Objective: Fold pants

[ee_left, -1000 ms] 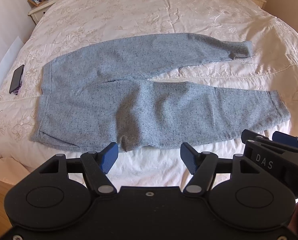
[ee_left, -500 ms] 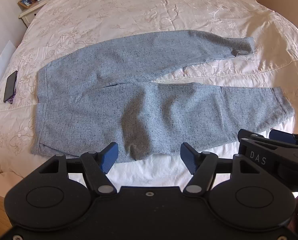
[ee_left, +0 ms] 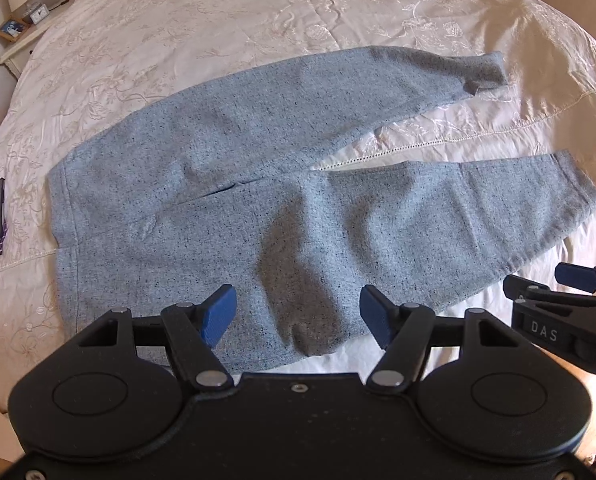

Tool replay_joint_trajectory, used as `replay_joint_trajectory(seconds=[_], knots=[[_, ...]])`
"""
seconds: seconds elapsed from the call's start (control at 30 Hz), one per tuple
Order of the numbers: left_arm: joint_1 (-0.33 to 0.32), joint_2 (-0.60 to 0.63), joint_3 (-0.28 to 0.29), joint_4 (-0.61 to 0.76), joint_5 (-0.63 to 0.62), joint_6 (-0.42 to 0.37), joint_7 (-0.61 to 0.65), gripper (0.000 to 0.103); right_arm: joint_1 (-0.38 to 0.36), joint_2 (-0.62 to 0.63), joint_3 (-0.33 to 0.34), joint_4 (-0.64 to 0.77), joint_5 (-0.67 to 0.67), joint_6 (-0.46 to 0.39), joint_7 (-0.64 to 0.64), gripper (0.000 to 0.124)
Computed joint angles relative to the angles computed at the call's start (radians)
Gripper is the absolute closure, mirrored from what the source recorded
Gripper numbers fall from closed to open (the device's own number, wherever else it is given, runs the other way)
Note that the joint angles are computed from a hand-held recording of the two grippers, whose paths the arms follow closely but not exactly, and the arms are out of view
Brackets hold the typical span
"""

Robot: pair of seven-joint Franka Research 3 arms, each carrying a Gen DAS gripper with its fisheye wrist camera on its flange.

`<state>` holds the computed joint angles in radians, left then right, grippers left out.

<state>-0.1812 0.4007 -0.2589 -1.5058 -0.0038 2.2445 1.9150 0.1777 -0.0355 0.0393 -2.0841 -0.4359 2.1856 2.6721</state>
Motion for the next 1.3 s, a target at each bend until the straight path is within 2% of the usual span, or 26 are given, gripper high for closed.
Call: replay_joint_trajectory(seconds=[0.03,0.1,0.23,0.33,0.43,0.53,0.57,0.6,0.63,0.73,0.83,0.9,0.97,1.07,1.13,1.2,1.3], knots=[[-0.006,0.006,-0.002,0.002,0.007,-0.004,0.004,0.034,-0.008,-0.022,-0.01,-0.039,0.024,0.019,-0.008,0.069],[-0.021,0.018,-0.006,0.008,0.017,-0.018,0.001,0.034,-0.027,-0.049,-0.021,-0.083,0.056,0.003,-0.012,0.068],[-0.068,0.043,-0.006,0.031,0.056,-0.053,-0.053,0.035,-0.093,-0.147,-0.032,-0.238,0.008,0.061,0.0,0.073],[-0.117,0.047,0.003,0.026,0.102,-0.041,-0.153,0.038,-0.167,-0.192,-0.021,-0.319,-0.137,0.064,0.045,0.073],[-0.157,0.082,0.001,0.071,0.128,-0.087,-0.241,0.039,-0.244,-0.214,-0.041,-0.388,-0.277,0.155,0.026,0.075],[-0.209,0.119,0.003,0.118,0.169,-0.126,-0.329,0.039,-0.317,-0.196,-0.082,-0.429,-0.358,0.294,-0.019,0.084],[-0.221,0.123,0.002,0.122,0.178,-0.126,-0.353,0.039,-0.336,-0.171,-0.103,-0.429,-0.348,0.343,-0.062,0.096],[-0.233,0.129,0.002,0.13,0.188,-0.132,-0.374,0.039,-0.35,-0.142,-0.121,-0.422,-0.317,0.378,-0.114,0.116],[-0.246,0.136,0.002,0.14,0.199,-0.14,-0.398,0.039,-0.361,-0.112,-0.137,-0.413,-0.28,0.401,-0.166,0.122],[-0.272,0.15,0.001,0.161,0.217,-0.153,-0.451,0.039,-0.387,0.017,-0.172,-0.348,-0.2,0.445,-0.269,0.122],[-0.291,0.157,0.002,0.169,0.24,-0.154,-0.485,0.039,-0.383,0.106,-0.207,-0.288,-0.261,0.5,-0.297,0.122],[-0.301,0.165,0.0,0.179,0.251,-0.158,-0.494,0.039,-0.37,0.123,-0.234,-0.27,-0.304,0.535,-0.293,0.121],[-0.308,0.164,0.0,0.178,0.261,-0.155,-0.502,0.039,-0.359,0.081,-0.256,-0.293,-0.367,0.558,-0.236,0.118],[-0.315,0.159,0.0,0.17,0.275,-0.145,-0.511,0.039,-0.391,-0.05,-0.242,-0.384,-0.456,0.542,-0.102,0.096],[-0.321,0.162,0.0,0.174,0.283,-0.148,-0.514,0.039,-0.428,-0.119,-0.209,-0.435,-0.526,0.488,-0.019,0.095],[-0.325,0.163,-0.002,0.178,0.286,-0.15,-0.516,0.039,-0.46,-0.161,-0.195,-0.473,-0.501,0.459,-0.027,0.094],[-0.332,0.164,-0.004,0.181,0.289,-0.15,-0.516,0.039,-0.493,-0.166,-0.215,-0.503,-0.354,0.493,-0.111,0.094]])
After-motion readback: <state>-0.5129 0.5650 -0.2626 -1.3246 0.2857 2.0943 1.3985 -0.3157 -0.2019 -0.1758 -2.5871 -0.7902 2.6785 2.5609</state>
